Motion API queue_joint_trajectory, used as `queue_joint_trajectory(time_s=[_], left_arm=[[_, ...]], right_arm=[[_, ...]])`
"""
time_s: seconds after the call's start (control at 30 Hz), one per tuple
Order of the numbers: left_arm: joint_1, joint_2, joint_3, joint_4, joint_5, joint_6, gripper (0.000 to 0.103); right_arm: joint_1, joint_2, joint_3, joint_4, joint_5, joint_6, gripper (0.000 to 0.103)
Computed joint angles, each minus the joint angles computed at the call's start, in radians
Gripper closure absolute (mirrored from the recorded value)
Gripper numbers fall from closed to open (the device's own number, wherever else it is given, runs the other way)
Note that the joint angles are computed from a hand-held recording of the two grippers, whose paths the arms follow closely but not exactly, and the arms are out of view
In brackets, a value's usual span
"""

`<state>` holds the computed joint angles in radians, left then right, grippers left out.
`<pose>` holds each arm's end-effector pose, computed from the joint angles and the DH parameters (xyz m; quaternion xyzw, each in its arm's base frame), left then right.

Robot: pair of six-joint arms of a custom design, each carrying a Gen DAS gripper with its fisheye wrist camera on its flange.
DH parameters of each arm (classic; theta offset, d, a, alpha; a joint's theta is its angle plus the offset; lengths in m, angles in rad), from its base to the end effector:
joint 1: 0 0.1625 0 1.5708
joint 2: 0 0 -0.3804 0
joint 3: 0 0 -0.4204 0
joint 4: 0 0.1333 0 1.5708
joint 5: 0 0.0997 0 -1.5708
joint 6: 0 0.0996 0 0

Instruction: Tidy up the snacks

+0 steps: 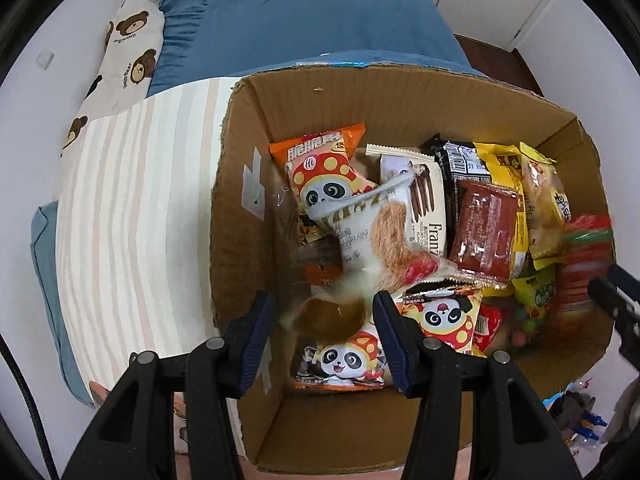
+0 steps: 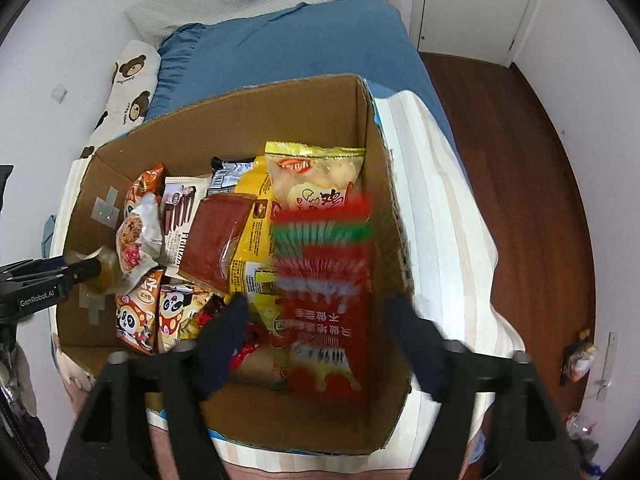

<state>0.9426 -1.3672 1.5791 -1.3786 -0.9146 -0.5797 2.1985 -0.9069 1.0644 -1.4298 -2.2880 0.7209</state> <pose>-0.1654 -0.5579 0.3349 0.0871 0.9256 -0.0229 0.3677 0.4794 -0.5452 0.2951 0.0090 -0.9274 0.1079 0.3580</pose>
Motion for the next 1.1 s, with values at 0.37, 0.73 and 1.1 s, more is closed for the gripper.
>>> queue_joint_trajectory(time_s=[0.37,0.73,1.1], left_arm=[[-0.009,-0.014,0.03,-0.051,0.024,-0.03,0.007],[-0.074,-0.086,0.129,-0.11,0.056,-0.046,0.007],[-0.147,-0.148,0.184,-0.145,0.092,-0.045,0.007]], right_arm=[[0.013,0.029,-0.007,0.037,0.003,0.032,0.004],[0.04,0.016,0.02,0.037,-0.081,0.064,0.004],[0.073,-0.013,0.04,-0.005,-0.119,0.083,0.004]])
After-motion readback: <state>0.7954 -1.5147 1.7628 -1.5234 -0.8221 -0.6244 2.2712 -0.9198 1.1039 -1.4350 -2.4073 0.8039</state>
